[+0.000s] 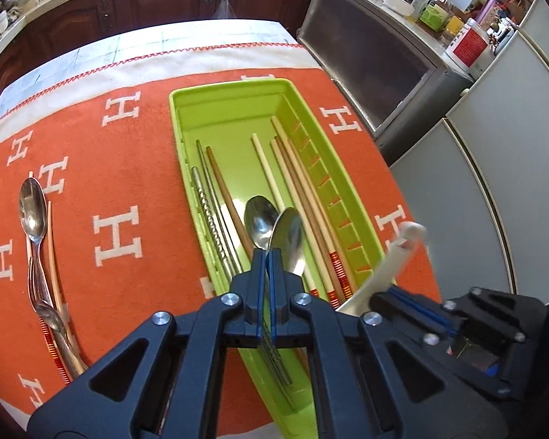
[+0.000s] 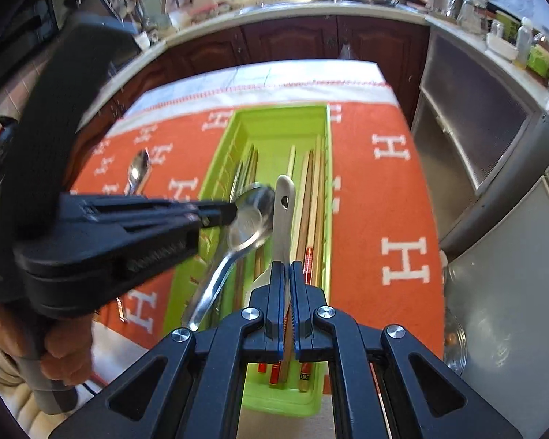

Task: Organize utensils
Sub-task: 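Carry the ceramic spoon and metal spoon over the lime-green tray and lower them, then open both tools to release the spoons into the tray, then move both open tools back over the remaining spoon, fork and chopsticks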

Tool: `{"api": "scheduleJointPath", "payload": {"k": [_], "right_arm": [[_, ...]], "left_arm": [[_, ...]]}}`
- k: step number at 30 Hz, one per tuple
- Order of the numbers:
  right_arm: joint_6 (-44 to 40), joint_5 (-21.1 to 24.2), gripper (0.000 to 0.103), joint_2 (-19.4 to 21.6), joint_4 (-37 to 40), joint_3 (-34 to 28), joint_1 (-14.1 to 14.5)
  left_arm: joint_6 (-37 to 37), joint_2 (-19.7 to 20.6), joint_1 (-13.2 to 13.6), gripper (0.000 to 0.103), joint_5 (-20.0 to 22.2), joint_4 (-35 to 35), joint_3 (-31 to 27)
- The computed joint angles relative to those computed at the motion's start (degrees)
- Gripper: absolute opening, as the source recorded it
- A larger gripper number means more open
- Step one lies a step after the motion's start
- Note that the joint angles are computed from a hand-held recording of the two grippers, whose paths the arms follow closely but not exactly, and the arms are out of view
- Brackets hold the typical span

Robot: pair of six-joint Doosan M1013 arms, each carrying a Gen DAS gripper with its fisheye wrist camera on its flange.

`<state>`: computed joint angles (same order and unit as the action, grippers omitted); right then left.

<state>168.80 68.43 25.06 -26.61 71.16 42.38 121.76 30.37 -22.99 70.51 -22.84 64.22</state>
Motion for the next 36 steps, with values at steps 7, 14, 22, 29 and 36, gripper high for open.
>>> {"api": "scheduleJointPath", "payload": {"k": [7, 14, 22, 29, 36], "right_arm": [[-1.84, -1.93, 0.008, 2.09, 4.75, -1.17, -2.34], [0.47, -3.59, 0.027, 3.41, 4.72, -2.88, -3.81], [2.71, -2.89, 0.027, 3.8, 2.62, -5.6, -3.28], [1.24, -1.74, 0.034, 4.86, 0.7, -9.3, -1.95], [-2.36, -0.9, 0.037, 7.66, 0.28, -15.33, -1.0]], "left_arm": [[-0.49, 0.07, 0.83, 0.0, 1.03, 3.23, -1.6], [0.09, -1.63, 2.15, 0.02, -0.44, 4.97, -1.5], [-0.17, -3.04, 4.41, 0.042, -4.28, 5.03, -1.37], [-1.34, -3.62, 7.0, 0.044, -6.07, 4.93, -2.01], [-4.13, -2.8, 9.83, 0.046, -5.99, 4.49, -3.99]]}}
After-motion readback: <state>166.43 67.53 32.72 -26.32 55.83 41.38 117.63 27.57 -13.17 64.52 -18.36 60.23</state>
